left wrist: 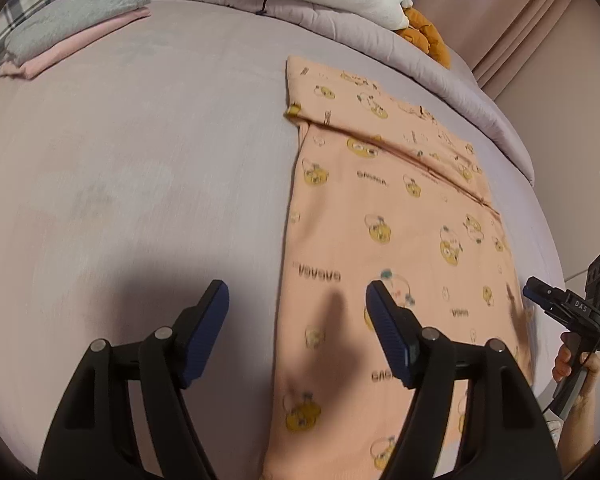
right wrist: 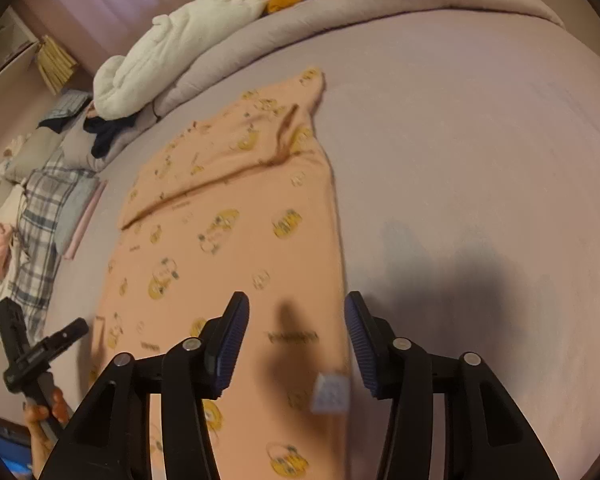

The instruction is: Fold small clothes

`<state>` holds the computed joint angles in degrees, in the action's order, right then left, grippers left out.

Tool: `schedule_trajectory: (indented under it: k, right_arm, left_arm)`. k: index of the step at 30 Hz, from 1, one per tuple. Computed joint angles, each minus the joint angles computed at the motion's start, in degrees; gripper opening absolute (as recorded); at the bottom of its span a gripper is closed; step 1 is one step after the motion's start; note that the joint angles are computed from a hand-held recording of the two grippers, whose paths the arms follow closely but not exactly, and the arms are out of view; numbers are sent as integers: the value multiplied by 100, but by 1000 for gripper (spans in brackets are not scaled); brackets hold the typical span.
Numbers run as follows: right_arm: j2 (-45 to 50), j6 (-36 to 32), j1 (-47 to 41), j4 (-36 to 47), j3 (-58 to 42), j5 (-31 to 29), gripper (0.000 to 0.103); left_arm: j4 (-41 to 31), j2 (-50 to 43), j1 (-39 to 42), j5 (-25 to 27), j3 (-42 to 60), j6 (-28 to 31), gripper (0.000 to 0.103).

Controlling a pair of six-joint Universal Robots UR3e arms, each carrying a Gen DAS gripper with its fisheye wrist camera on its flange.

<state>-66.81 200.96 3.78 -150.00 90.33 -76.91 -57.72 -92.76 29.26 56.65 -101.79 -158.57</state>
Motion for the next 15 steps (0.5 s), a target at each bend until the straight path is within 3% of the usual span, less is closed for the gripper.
schedule_trajectory:
  k: [15]
  right_arm:
    - [-718, 74, -217, -297, 1271, 342, 57]
  left_arm:
    - [-860, 791, 584, -452, -743, 676, 74]
